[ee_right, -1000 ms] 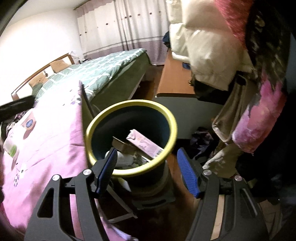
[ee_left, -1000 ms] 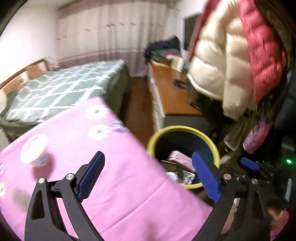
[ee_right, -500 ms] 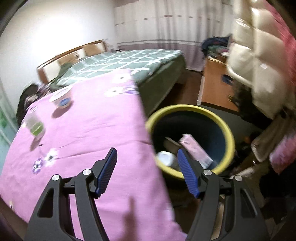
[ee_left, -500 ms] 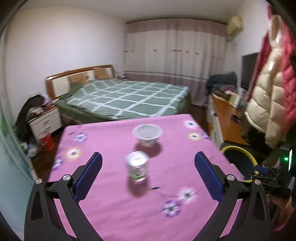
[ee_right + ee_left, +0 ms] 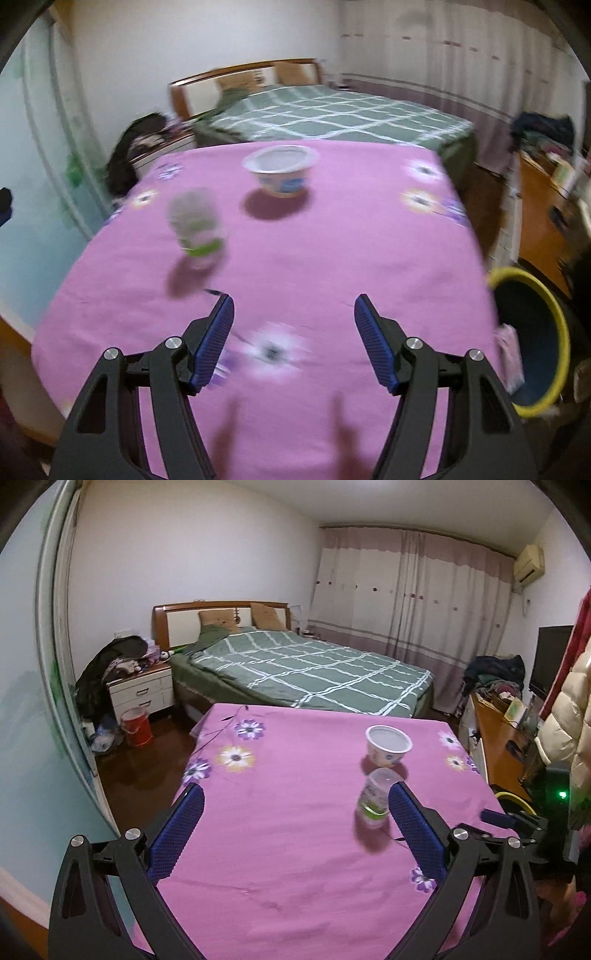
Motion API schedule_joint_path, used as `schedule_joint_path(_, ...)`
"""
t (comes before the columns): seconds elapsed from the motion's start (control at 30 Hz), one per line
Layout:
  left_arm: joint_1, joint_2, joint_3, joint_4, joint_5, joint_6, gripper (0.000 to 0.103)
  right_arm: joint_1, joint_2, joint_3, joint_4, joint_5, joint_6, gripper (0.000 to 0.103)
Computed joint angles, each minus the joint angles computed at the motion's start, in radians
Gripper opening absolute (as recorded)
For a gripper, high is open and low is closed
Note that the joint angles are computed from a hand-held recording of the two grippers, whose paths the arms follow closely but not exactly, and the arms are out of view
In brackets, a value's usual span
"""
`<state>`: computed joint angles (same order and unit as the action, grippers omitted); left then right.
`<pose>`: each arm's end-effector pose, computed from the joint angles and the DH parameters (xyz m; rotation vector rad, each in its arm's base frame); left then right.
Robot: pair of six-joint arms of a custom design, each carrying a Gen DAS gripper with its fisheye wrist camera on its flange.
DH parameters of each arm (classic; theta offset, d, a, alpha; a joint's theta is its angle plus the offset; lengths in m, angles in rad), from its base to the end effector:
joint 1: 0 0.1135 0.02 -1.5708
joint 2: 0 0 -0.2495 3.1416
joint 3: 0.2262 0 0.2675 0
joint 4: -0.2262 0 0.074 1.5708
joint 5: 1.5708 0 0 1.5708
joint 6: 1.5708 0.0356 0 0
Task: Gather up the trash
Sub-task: 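Move the right gripper to the clear plastic cup and grasp it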
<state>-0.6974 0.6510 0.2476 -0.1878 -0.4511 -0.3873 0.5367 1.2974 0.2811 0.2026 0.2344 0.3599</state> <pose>0.1425 -0.0991 0.1584 0.0700 2.0993 -0.1640 0.1894 0.1031 0.0847 -0.0982 2.3594 0.1564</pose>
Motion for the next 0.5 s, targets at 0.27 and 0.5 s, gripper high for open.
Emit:
schedule_joint_path(0.27,0.122,-0.079,-0.053,-0.021,0.1,0.035,0.098,0.087,0.376,0.321,0.055,0.003,-0.041,0.072)
schedule_joint_path(0.5,0.112,-0.044,-0.049,0.006,0.098,0.018,0.098,0.036,0.539,0.525,-0.026,-0.048,-0.079,0.073)
